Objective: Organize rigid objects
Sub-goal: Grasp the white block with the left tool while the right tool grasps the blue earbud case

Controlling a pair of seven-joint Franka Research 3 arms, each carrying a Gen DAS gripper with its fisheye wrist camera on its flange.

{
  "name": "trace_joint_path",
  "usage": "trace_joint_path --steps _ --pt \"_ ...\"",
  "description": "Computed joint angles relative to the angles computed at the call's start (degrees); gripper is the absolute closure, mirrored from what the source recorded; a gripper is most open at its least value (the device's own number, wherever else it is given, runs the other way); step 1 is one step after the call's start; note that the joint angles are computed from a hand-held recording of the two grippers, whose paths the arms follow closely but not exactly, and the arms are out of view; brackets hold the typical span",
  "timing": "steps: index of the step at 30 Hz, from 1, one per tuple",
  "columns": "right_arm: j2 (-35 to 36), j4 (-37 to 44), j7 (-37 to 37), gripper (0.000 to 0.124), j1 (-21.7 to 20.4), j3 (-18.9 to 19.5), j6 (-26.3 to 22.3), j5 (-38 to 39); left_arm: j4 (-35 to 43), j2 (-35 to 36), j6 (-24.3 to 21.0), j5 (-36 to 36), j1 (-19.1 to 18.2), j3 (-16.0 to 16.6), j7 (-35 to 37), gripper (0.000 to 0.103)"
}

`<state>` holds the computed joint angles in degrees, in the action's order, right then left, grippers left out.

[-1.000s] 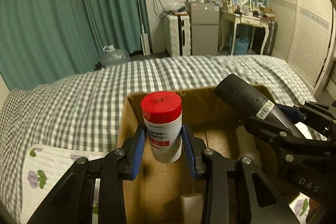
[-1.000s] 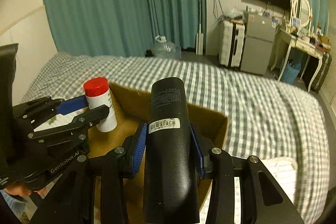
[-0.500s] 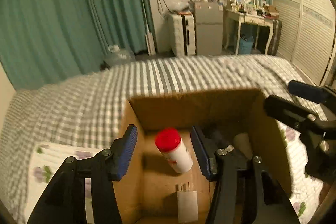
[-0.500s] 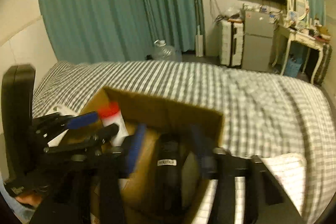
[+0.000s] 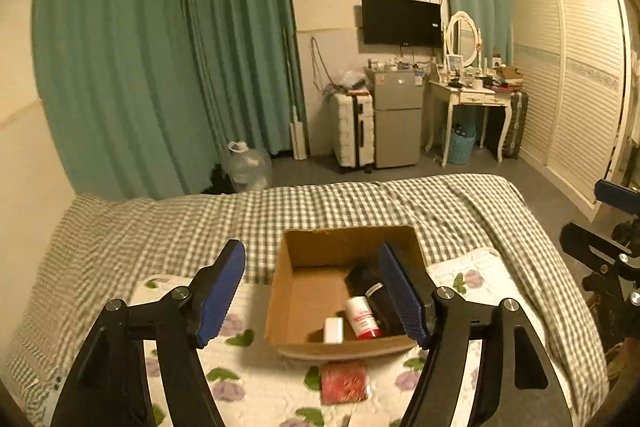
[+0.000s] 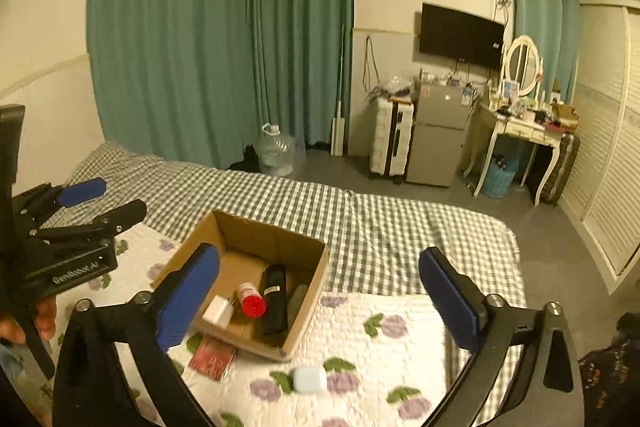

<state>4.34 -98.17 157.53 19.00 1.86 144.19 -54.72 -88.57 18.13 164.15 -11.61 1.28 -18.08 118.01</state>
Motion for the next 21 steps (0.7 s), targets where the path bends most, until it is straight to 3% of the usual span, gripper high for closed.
trace_joint_path --steps 3,7,14,18,21 --pt "-3.7 -4.6 0.4 0.021 0.5 1.3 -1.0 -0.2 -7.3 -4.1 4.4 -0.9 0.9 -0.3 0.6 0.029" --pt "-4.2 -7.5 1.6 0.021 0.1 2.9 -0.9 -0.3 -13.7 -6.7 4.2 -1.5 0.1 1.6 -2.8 0.029" --pt "0.6 -11.5 7.5 0.021 -0.5 1.2 6.8 -1.7 -20.2 -4.1 5.9 10.5 -4.7 7.5 -18.0 0.029" --pt "5.4 -12.4 5.2 0.021 -0.2 -1.0 10.4 1.0 -21.4 -1.2 5.0 15.0 -5.2 8.0 -24.5 0.029" --pt "8.3 -13.4 1.9 0.021 -0.1 -3.0 14.9 4.0 -21.6 0.9 4.6 15.5 -3.8 6.0 -25.6 0.029"
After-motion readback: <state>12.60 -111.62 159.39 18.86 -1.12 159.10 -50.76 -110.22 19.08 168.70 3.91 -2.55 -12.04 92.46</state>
